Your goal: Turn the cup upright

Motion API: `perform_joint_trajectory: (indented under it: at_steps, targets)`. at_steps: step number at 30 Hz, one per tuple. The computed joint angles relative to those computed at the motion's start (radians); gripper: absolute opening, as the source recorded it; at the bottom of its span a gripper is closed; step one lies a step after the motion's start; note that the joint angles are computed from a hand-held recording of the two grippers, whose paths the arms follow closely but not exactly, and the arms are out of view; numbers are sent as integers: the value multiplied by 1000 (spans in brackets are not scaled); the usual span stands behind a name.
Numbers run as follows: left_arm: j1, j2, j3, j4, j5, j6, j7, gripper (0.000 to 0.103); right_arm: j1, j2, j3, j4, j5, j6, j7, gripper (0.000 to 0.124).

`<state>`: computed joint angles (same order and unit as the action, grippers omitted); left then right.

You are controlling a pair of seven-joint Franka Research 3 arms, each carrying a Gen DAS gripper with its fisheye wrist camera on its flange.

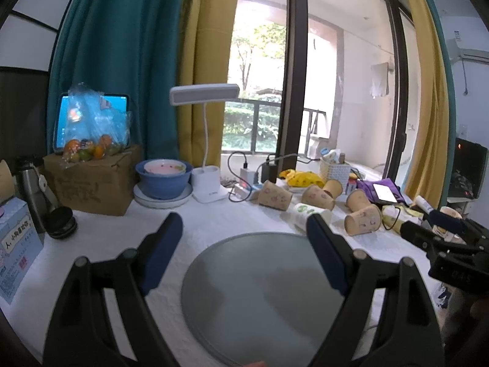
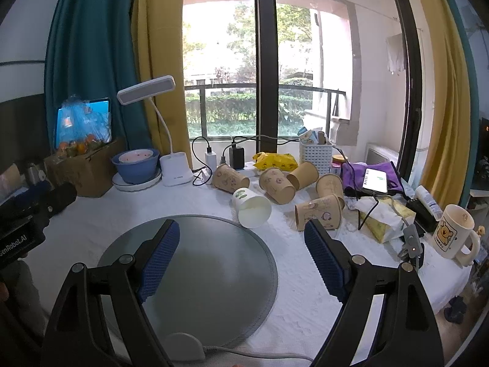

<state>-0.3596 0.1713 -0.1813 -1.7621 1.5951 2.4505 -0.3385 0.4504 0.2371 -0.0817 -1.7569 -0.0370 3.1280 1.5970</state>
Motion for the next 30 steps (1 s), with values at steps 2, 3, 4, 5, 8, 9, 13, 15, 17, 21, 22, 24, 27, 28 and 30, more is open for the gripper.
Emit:
perform_joint_trajectory:
  at_steps: [2, 3, 4, 5, 8, 9, 13, 15, 17, 21, 22, 24, 27, 28, 30]
  targets:
    - [-1, 0, 0, -1, 0, -2, -1, 84, 2, 1, -2, 2, 1, -1, 3, 86]
    - [0, 1, 0, 0, -3, -1, 1, 84, 9, 1, -10, 3, -4, -1, 11, 86]
    - [2, 0, 1, -1, -5, 4, 4, 84, 9, 2, -11, 3, -6, 0, 12, 86]
    - [2, 0, 1, -1, -5, 5, 4, 84, 5, 3, -6, 4, -3, 1, 9, 86]
    - [1, 1, 1, 1, -2, 3, 4, 84, 0, 3, -2, 4, 0, 1, 4, 86]
    - [0, 2, 1, 1, 1, 1, 2, 84, 0, 4, 0, 5, 2, 1, 1, 86]
    - [1, -1, 1, -3, 4, 2, -2, 84, -10, 6, 12, 9, 14, -10, -11, 86]
    - [0, -2, 0, -4, 5, -1, -4, 84, -9, 5, 11, 8, 14, -9, -12, 86]
    - [2, -2, 1, -3, 5, 2, -2, 84, -15, 5, 17, 6, 20, -6, -19, 86]
    - [3, -2, 0, -4, 5, 3, -2, 84, -9, 3, 12, 5, 17, -9, -14, 86]
    - [2, -2, 0, -4, 6, 1, -3, 84, -13, 1, 16, 4, 20, -9, -18, 86]
    - [3, -4, 0, -6, 7, 3, -5, 84, -8, 4, 11, 6, 16, -9, -14, 86]
    - [4, -5, 0, -7, 7, 4, -5, 84, -8, 3, 11, 5, 15, -9, -14, 86]
    - [4, -5, -1, -6, 7, 4, -4, 84, -8, 3, 11, 5, 15, -9, -14, 86]
    - [4, -4, -1, -6, 6, 3, -3, 84, -10, 3, 12, 6, 17, -11, -15, 86]
